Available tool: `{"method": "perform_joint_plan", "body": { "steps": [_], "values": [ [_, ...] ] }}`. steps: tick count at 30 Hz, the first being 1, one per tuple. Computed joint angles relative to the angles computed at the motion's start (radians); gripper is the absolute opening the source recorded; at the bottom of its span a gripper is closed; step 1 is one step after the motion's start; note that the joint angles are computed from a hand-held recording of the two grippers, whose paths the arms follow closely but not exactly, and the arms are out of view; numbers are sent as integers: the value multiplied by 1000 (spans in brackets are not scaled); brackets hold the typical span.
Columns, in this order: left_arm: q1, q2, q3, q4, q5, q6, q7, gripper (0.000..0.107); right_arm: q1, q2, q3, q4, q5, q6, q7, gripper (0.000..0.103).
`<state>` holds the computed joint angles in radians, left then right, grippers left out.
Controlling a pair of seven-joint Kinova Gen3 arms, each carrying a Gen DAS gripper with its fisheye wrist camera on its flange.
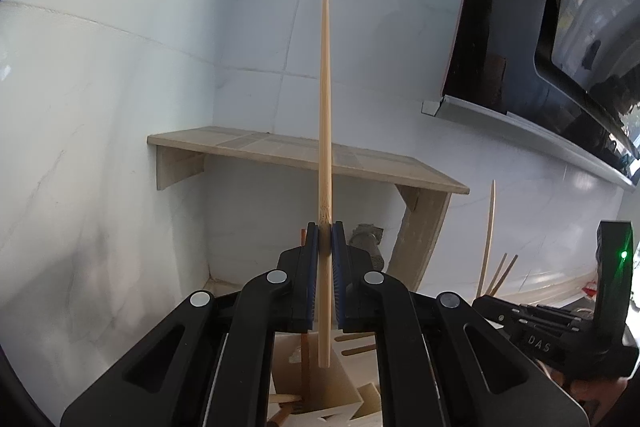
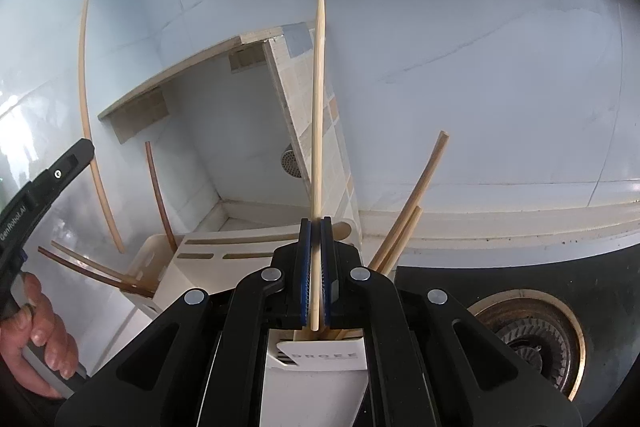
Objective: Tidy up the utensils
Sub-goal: 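Lower the pale chopsticks into the holder and open both tools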
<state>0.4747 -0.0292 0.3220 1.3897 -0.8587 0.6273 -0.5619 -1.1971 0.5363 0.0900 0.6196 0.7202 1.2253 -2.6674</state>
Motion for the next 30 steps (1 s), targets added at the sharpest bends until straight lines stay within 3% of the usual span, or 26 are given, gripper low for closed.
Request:
{"method": "perform_joint_plan", "body": {
  "steps": [7, 16, 21, 23, 26, 30],
  "values": [
    [-5, 5, -10, 30, -31, -26, 42, 7, -5, 12, 9, -14, 6, 11, 6, 5],
    [3, 6, -10, 37, -73, -18, 74, 15, -1, 21, 14, -19, 2, 13, 0, 5],
    [5, -4, 3, 36, -117, -8, 103, 25, 1, 3, 11, 24, 8, -16, -14, 5],
    [7, -9, 15, 41, -160, 1, 139, 40, 3, -8, 6, 48, 13, -26, -26, 5],
    [11, -10, 36, 39, -223, 27, 178, 47, 4, -16, -2, 65, 23, -30, -38, 6],
    [22, -7, 38, 26, -229, 50, 170, 52, 14, -6, -18, 46, 12, -29, -7, 6]
  ]
}}
